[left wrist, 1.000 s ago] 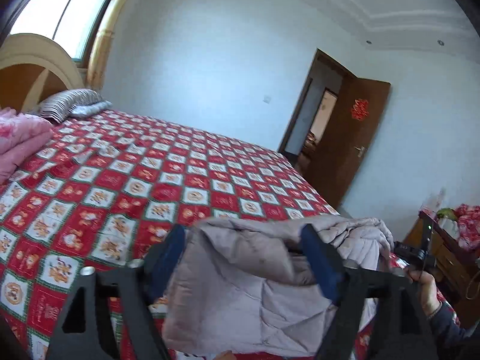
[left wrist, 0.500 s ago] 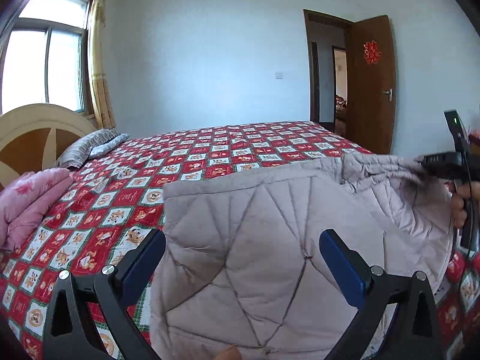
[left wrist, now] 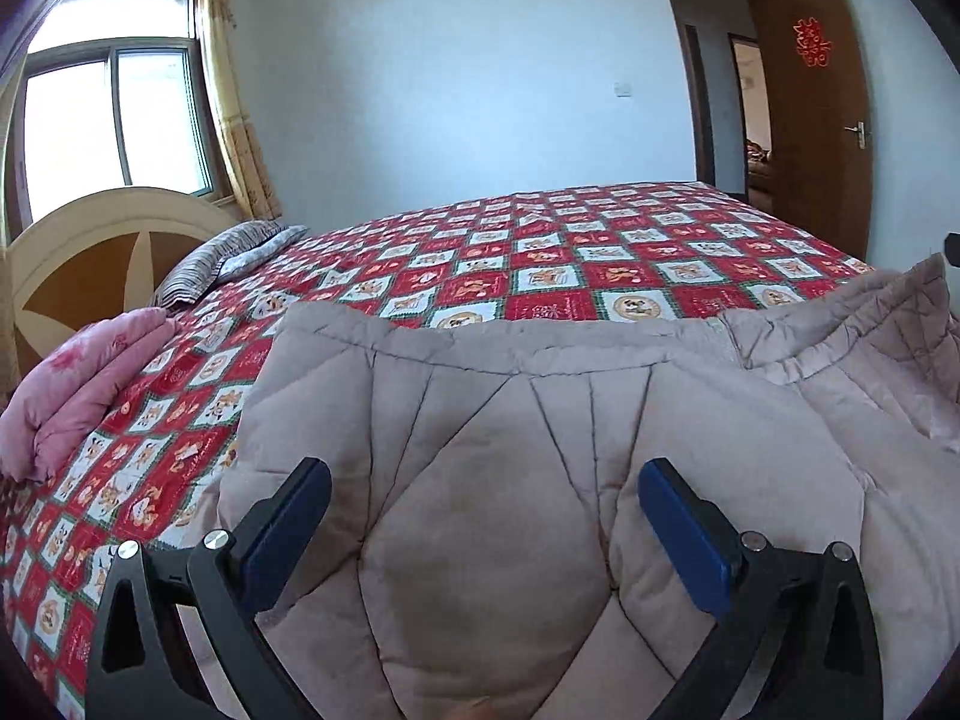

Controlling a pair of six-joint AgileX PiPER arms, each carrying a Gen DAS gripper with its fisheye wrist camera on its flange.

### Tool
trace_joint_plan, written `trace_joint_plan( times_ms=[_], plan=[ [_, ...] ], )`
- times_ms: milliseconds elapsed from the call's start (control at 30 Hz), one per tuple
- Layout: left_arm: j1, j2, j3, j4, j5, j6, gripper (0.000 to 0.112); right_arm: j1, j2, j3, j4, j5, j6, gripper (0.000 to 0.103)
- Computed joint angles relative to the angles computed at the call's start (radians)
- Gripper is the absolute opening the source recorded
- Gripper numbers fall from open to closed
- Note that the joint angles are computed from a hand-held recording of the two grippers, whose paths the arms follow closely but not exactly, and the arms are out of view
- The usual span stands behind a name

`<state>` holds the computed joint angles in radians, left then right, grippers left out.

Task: Fold large clothes
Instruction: 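Smooth the folded jacket flat with both open tools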

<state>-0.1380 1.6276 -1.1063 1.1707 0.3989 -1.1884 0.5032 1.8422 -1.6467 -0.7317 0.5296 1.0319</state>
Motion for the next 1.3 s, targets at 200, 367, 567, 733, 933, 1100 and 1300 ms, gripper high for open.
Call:
trace_joint_plan(
  times_ms=[200,367,567,733,933,1100,1300],
  plan=[
    [0.005,0.104,-0.111,-0.112,0.052,0.054,0.102,0.071,0.035,-0.011,0.015,-0.020,-0.069,0.076],
    [0.033,0.137,-0.197,-0.307,0.066,0.230,0.102,0.142,0.166,-0.107,-0.057,0.076,-0.147,0.076],
    [0.037,0.089,-0.148,-0.112,0.031,0.105,0.102,0.084,0.260,-0.190,0.038,0.122,-0.190,0.077],
    [0.044,0.192,-0.247,-0.249,0.059,0.253,0.102,0.077,0.295,-0.228,0.048,0.137,-0.204,0.080],
    [0.029,0.276,-0.316,-0.250,0.075,0.279,0.102,0.058,0.331,-0.272,0.087,0.155,-0.220,0.083],
    [0.064,0.313,-0.353,-0.427,0.038,0.428,0.102,0.048,0.351,-0.299,0.133,0.174,-0.249,0.085],
    [0.076,0.334,-0.364,-0.504,0.023,0.483,0.102,0.051,0.385,-0.353,0.156,0.225,-0.280,0.087]
  ],
)
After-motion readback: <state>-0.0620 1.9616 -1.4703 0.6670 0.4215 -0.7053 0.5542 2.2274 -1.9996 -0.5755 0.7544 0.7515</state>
